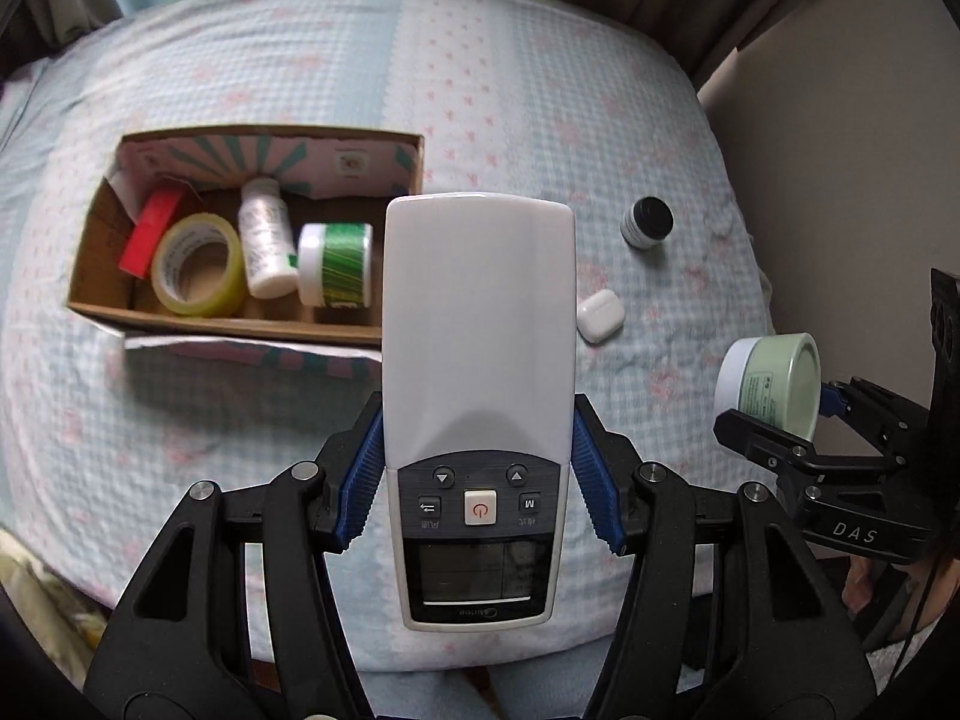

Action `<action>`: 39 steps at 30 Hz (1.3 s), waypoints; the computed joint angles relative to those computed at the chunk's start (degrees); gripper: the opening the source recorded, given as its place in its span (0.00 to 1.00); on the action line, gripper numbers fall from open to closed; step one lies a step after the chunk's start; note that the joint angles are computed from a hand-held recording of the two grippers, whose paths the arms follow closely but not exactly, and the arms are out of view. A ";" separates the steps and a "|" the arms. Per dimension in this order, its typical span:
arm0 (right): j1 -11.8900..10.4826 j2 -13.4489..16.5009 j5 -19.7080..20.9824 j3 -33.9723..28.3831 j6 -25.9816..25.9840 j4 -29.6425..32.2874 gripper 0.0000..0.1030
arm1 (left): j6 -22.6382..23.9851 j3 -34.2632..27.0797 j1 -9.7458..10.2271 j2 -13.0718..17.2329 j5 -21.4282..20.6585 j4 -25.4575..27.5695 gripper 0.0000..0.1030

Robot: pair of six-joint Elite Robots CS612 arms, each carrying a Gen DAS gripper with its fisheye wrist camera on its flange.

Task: Organize rigid objects
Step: 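Carry white remote and pale green jar over the cardboard box with both tools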

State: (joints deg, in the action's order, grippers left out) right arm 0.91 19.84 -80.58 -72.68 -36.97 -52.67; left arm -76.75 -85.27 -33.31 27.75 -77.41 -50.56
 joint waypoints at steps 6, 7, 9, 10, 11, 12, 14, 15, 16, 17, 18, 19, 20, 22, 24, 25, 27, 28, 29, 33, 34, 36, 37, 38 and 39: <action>2.72 -0.16 1.00 -2.62 4.43 1.23 0.65 | 0.67 -7.51 1.22 0.85 2.08 4.81 0.53; 3.28 -0.19 0.98 -2.70 5.01 1.21 0.65 | 1.12 -8.54 1.50 1.00 2.19 5.57 0.53; 4.52 -0.17 0.31 -2.79 5.92 0.66 0.65 | 1.90 -10.57 2.09 1.52 2.23 6.84 0.53; 5.08 -0.21 0.22 -2.73 6.36 0.45 0.65 | 2.36 -11.51 2.40 1.79 2.28 7.47 0.53; 5.62 -0.26 0.27 -2.59 6.91 0.25 0.65 | 2.81 -12.44 2.75 2.01 2.23 8.16 0.53; 6.14 -0.33 0.25 -2.41 7.52 0.00 0.65 | 3.28 -13.30 3.16 2.33 2.05 8.58 0.53; 7.20 -0.51 -0.28 -1.87 8.73 -0.58 0.65 | 4.35 -14.91 3.97 2.89 1.68 9.42 0.53; 7.74 -0.57 -0.70 -1.51 9.46 -1.00 0.65 | 5.01 -15.63 4.42 3.16 1.43 9.79 0.53; 8.25 -0.69 -1.04 -1.06 10.22 -1.36 0.65 | 5.85 -16.28 4.91 3.40 1.09 10.16 0.53; 8.73 -0.78 -1.28 -0.65 11.21 -1.65 0.65 | 6.79 -16.88 5.48 3.68 0.63 10.49 0.53; 9.17 -0.87 -1.45 -0.19 12.12 -1.98 0.65 | 7.85 -17.44 6.07 3.96 0.07 10.74 0.53; 9.61 -0.96 -1.73 0.25 13.11 -2.36 0.65 | 9.08 -17.95 6.71 4.24 -0.59 10.86 0.53; 10.05 -1.03 -2.12 0.72 14.18 -2.75 0.65 | 10.26 -18.37 7.36 4.51 -1.21 10.97 0.53; 10.87 -1.34 -2.86 1.95 16.08 -3.31 0.65 | 12.92 -19.00 8.64 4.99 -2.40 11.05 0.53; 11.63 -1.78 -3.57 3.36 17.98 -3.94 0.65 | 15.86 -19.36 9.92 5.48 -3.40 11.04 0.53; 11.98 -2.00 -3.89 4.15 18.86 -4.40 0.65 | 17.42 -19.43 10.54 5.69 -3.85 11.11 0.53; 12.58 -2.48 -4.26 5.84 20.68 -5.32 0.65 | 20.21 -19.36 11.63 6.12 -4.63 11.09 0.53; 12.81 -2.72 -4.28 6.75 21.43 -5.84 0.65 | 21.65 -19.24 12.11 6.32 -4.90 11.09 0.53; 13.04 -2.96 -4.36 7.62 22.11 -6.34 0.65 | 23.08 -19.04 12.56 6.47 -5.10 11.17 0.53; 13.79 -3.84 -5.23 11.12 23.72 -8.59 0.65 | 27.62 -18.31 13.99 7.41 -6.03 10.81 0.53; 13.91 -4.06 -5.27 12.00 24.04 -9.10 0.65 | 28.63 -18.07 14.27 7.69 -6.45 10.69 0.53; 14.13 -4.48 -5.49 13.74 24.61 -10.13 0.65 | 30.64 -17.41 14.75 8.21 -7.61 10.32 0.53; 14.20 -4.70 -5.56 14.74 24.84 -10.68 0.65 | 31.74 -17.07 14.96 8.50 -8.20 10.13 0.53; 14.25 -4.90 -5.52 15.71 25.04 -11.20 0.65 | 32.79 -16.65 15.13 8.75 -8.73 9.93 0.53; 14.28 -5.15 -5.34 16.83 25.21 -11.78 0.65 | 33.93 -16.17 15.26 8.97 -9.19 9.77 0.53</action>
